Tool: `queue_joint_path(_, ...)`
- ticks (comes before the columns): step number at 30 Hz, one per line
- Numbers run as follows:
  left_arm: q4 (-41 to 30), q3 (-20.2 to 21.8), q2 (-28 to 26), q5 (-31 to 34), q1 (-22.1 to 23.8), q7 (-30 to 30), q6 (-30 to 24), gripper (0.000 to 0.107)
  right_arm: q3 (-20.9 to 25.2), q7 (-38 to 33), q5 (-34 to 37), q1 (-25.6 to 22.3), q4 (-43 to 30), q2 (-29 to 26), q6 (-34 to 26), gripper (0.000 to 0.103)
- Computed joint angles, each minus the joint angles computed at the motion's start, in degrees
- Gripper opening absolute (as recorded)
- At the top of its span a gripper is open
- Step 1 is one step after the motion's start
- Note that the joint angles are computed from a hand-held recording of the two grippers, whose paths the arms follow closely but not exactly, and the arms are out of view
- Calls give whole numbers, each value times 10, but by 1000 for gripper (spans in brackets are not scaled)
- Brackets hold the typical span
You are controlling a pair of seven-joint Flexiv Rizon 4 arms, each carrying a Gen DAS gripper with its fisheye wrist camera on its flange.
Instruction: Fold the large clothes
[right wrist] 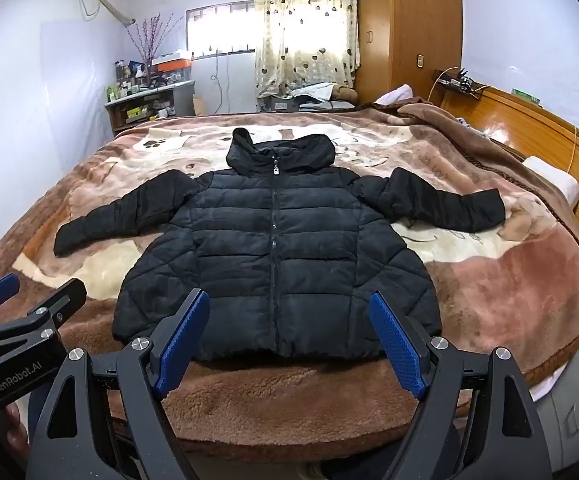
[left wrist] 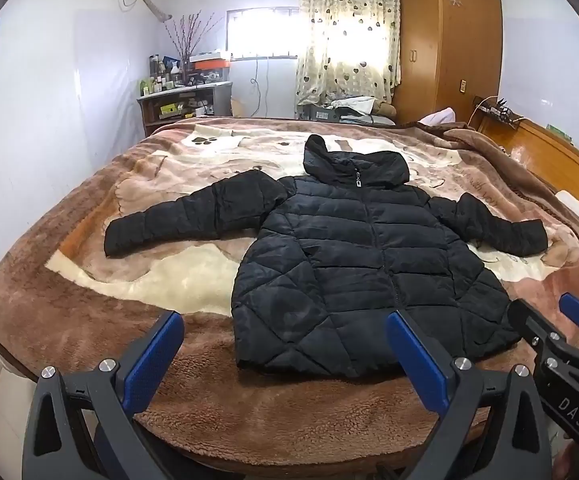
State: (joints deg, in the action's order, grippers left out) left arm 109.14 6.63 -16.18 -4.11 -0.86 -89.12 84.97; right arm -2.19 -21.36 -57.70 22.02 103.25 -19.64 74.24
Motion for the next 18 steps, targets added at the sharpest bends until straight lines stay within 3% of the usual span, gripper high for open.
queue_joint_path(3, 5, -21, 1, -26, 22, 20, 2, 102, -1, 2, -1, -1, 0, -3, 3, 82)
queue_joint_path(11, -8, 8, -5, -7, 0, -5, -11, 102, -1, 1, 2, 2, 0, -3, -1, 82)
queue_joint_path(18, -4, 8, -1, 6, 2, -11, 3, 102, 0, 1, 0, 1, 1, -3, -1, 82)
